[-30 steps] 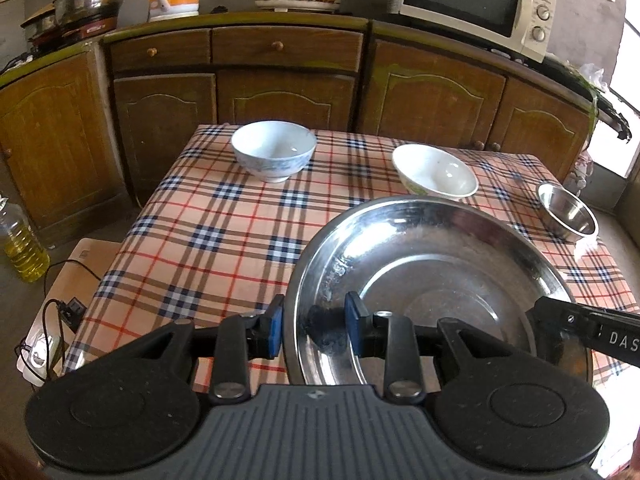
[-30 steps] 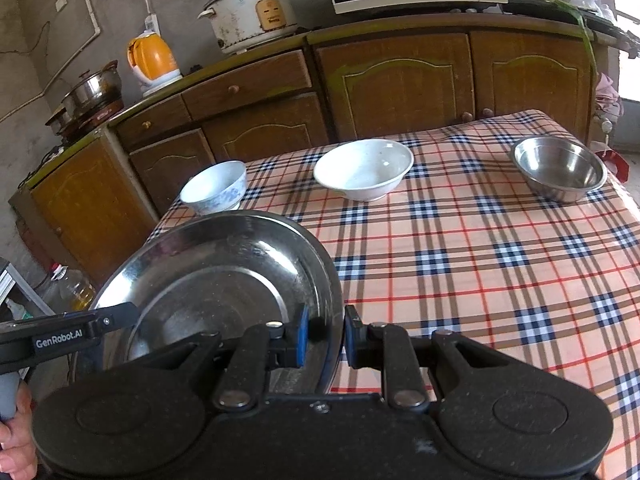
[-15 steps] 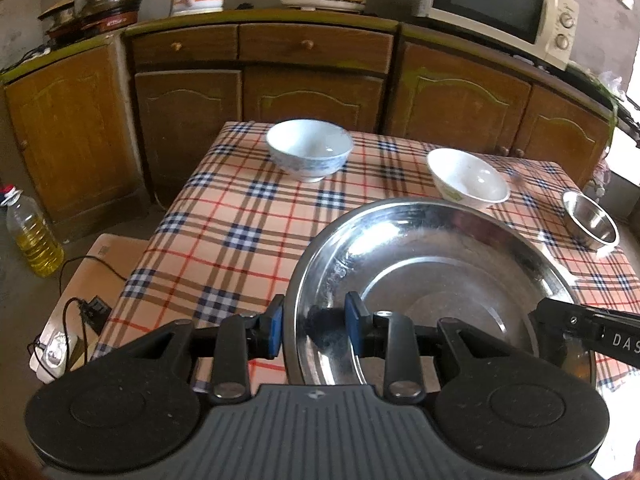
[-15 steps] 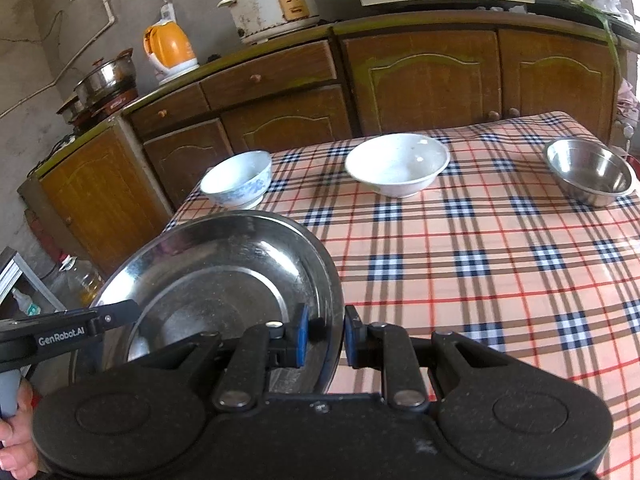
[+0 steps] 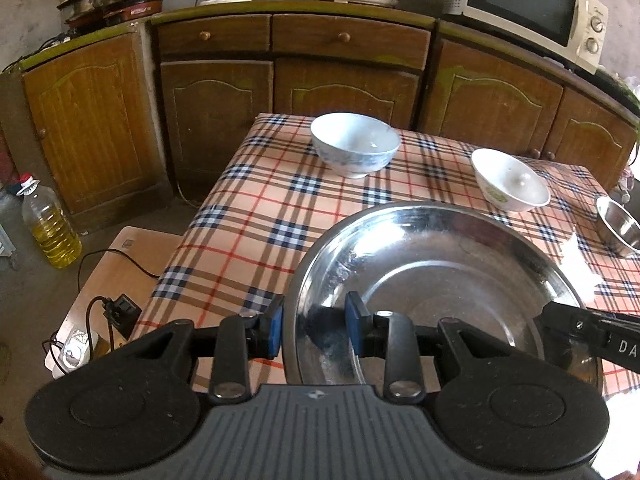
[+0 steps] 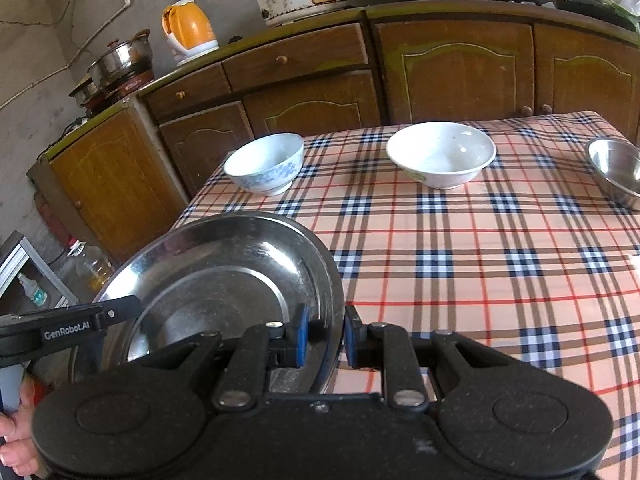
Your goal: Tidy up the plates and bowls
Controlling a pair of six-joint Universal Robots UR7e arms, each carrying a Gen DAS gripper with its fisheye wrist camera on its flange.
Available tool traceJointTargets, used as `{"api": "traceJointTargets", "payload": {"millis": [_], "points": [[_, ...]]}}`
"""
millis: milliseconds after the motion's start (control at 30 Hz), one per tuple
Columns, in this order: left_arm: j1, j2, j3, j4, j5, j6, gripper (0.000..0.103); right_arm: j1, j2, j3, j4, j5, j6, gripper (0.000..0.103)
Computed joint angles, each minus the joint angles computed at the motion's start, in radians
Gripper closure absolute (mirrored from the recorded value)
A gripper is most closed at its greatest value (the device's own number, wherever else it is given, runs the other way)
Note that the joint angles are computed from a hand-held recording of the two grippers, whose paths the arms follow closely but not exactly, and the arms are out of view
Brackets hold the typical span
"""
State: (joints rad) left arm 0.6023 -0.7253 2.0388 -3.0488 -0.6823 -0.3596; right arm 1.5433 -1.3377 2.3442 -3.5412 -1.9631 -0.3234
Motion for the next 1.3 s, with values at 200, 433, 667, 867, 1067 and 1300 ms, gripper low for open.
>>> {"api": "traceJointTargets", "payload": {"millis": [200, 433, 667, 867, 1067, 1300], "points": [[0.021, 0.007, -0.01, -0.013, 0.007, 0.019, 0.072, 0.006, 0.036, -0.025, 0.0, -0.006, 0.0, 0.079], [0.047, 0.02, -0.023, -0.029, 0.011, 0.044, 0.072, 0.007, 0.075, -0.05, -0.005, -0.01, -0.004, 0.079], [0.071, 0.037, -0.037, -0.043, 0.024, 0.061, 0.072, 0.007, 0.117, -0.072, -0.011, -0.013, -0.011, 0.079], [0.093, 0.041, -0.045, -0.049, 0.021, 0.069, 0.072, 0.006, 0.154, -0.092, -0.02, -0.012, -0.006, 0.079], [0.116, 0.049, -0.055, -0.065, 0.02, 0.084, 0.072, 0.004, 0.19, -0.115, -0.02, -0.012, -0.001, 0.079], [0.137, 0.054, -0.064, -0.081, 0.009, 0.1, 0.072, -0.006, 0.222, -0.131, -0.034, 0.003, -0.001, 0.079]]}}
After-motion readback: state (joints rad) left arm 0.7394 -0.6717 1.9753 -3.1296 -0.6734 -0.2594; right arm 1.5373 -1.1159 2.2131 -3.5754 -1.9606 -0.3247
